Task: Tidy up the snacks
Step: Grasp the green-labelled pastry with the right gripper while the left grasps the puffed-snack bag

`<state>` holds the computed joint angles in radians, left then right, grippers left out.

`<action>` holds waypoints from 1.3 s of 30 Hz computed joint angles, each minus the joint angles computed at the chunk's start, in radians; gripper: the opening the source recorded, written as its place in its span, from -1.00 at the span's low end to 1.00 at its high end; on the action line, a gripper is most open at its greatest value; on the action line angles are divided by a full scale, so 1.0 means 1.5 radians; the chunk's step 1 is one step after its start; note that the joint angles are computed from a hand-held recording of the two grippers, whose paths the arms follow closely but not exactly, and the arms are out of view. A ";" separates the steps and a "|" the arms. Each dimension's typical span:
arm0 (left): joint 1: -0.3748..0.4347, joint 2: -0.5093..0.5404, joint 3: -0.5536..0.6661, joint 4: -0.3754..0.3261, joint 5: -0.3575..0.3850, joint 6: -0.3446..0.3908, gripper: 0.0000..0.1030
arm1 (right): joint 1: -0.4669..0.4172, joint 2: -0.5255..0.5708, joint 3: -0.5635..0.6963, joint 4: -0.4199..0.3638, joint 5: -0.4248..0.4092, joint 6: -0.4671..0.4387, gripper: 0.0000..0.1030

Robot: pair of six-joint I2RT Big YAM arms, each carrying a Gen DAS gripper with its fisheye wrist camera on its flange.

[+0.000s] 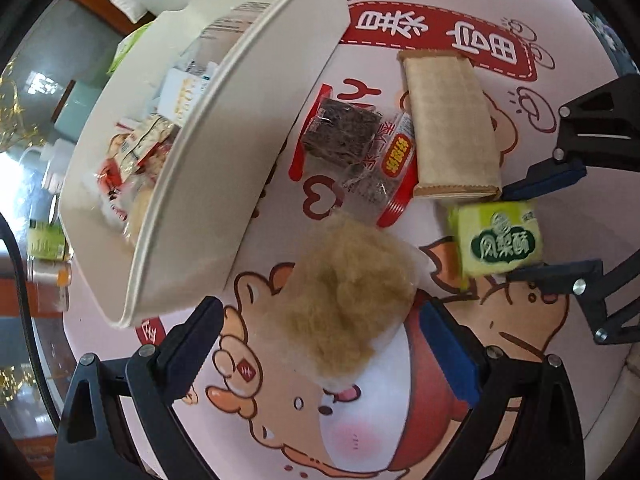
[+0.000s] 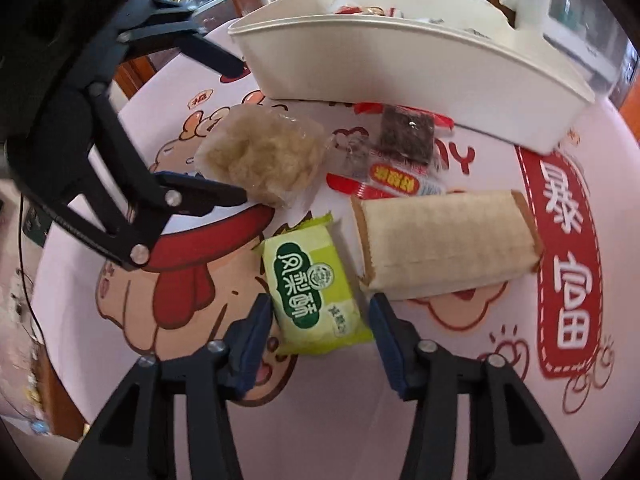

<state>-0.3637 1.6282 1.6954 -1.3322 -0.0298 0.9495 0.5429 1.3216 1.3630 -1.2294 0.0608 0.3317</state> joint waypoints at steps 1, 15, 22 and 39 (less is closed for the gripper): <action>-0.001 0.005 0.004 -0.001 0.001 0.001 0.90 | 0.002 0.002 0.001 0.000 0.005 -0.003 -0.20; 0.007 0.043 0.031 -0.057 0.039 -0.051 0.15 | -0.014 -0.043 -0.030 -0.007 0.005 0.008 -0.28; 0.029 0.009 -0.005 -0.058 0.077 -0.164 -0.05 | -0.034 -0.084 -0.053 -0.018 -0.002 0.019 -0.28; 0.034 -0.168 -0.122 -0.060 0.102 -0.417 -0.07 | -0.034 -0.167 -0.032 -0.033 -0.004 0.049 -0.28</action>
<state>-0.3128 1.3764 1.5125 -1.4227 0.1237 0.3244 0.4923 1.0709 1.3146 -1.2790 0.0546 0.4051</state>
